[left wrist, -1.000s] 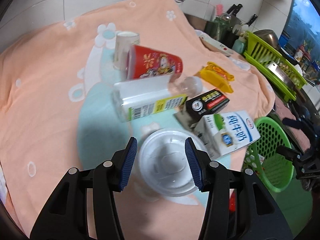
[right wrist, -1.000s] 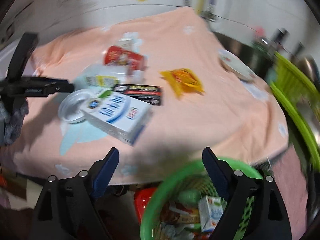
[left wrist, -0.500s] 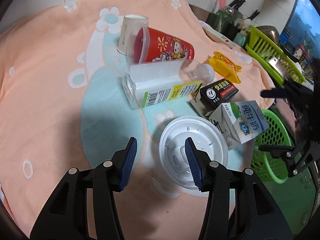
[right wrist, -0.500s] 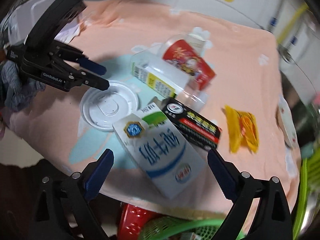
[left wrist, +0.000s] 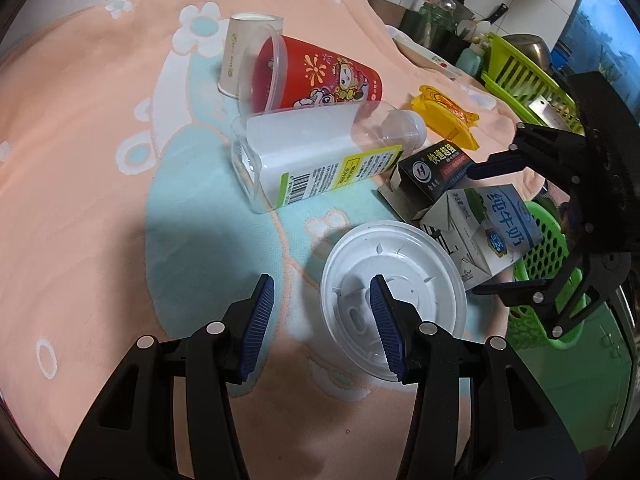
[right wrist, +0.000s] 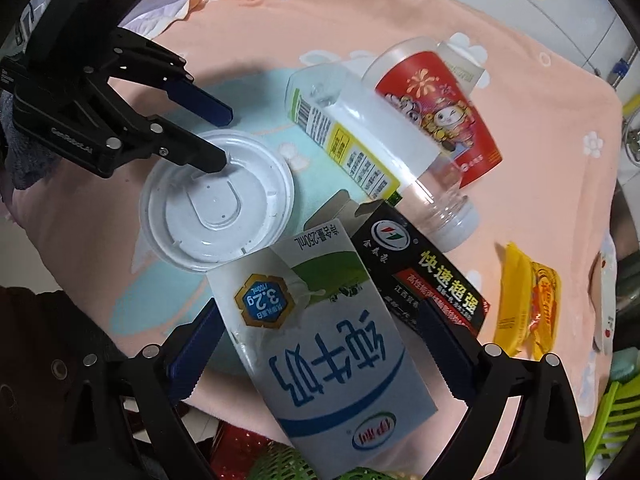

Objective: Collect trash
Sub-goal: 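Grasp the white lid with left gripper while right gripper grasps the milk carton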

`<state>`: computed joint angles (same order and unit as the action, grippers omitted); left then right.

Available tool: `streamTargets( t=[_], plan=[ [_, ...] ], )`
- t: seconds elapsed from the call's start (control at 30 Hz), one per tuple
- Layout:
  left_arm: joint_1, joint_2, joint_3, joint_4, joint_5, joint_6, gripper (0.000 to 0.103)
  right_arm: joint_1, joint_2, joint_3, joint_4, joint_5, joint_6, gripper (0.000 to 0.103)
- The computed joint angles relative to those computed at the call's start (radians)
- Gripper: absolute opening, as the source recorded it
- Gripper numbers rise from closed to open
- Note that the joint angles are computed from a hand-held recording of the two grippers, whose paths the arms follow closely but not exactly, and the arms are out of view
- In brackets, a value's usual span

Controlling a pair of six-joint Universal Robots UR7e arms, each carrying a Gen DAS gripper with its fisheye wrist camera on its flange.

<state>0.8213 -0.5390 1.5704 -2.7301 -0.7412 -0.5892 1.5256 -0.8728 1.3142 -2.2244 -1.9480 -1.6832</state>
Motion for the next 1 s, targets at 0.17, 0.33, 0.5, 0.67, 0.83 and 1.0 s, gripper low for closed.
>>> streamTargets(
  t=[0.17,0.33,0.5,0.67,0.83,1.0],
  plan=[
    [0.001,0.014,-0.017,0.004,-0.014,0.03,0.043,-0.003,0.009,-0.009,0.028,-0.01,0.046,0.086],
    [-0.001,0.026,-0.031,0.008,-0.009,0.047,0.035,-0.011,-0.02,0.029,-0.006,0.013,0.07,0.079],
    [-0.012,0.039,-0.042,0.023,0.027,0.04,0.027,-0.03,-0.052,0.051,-0.018,0.053,0.121,0.071],
    [-0.021,0.041,-0.04,0.045,0.066,0.001,0.01,-0.047,-0.092,0.078,-0.022,0.095,0.175,0.068],
    [-0.036,0.036,-0.026,0.037,0.085,-0.015,0.008,-0.061,-0.13,0.1,-0.002,0.144,0.216,0.068],
    [-0.058,0.026,-0.008,0.012,0.107,-0.01,0.006,-0.064,-0.158,0.114,0.01,0.183,0.248,0.066]
  ],
)
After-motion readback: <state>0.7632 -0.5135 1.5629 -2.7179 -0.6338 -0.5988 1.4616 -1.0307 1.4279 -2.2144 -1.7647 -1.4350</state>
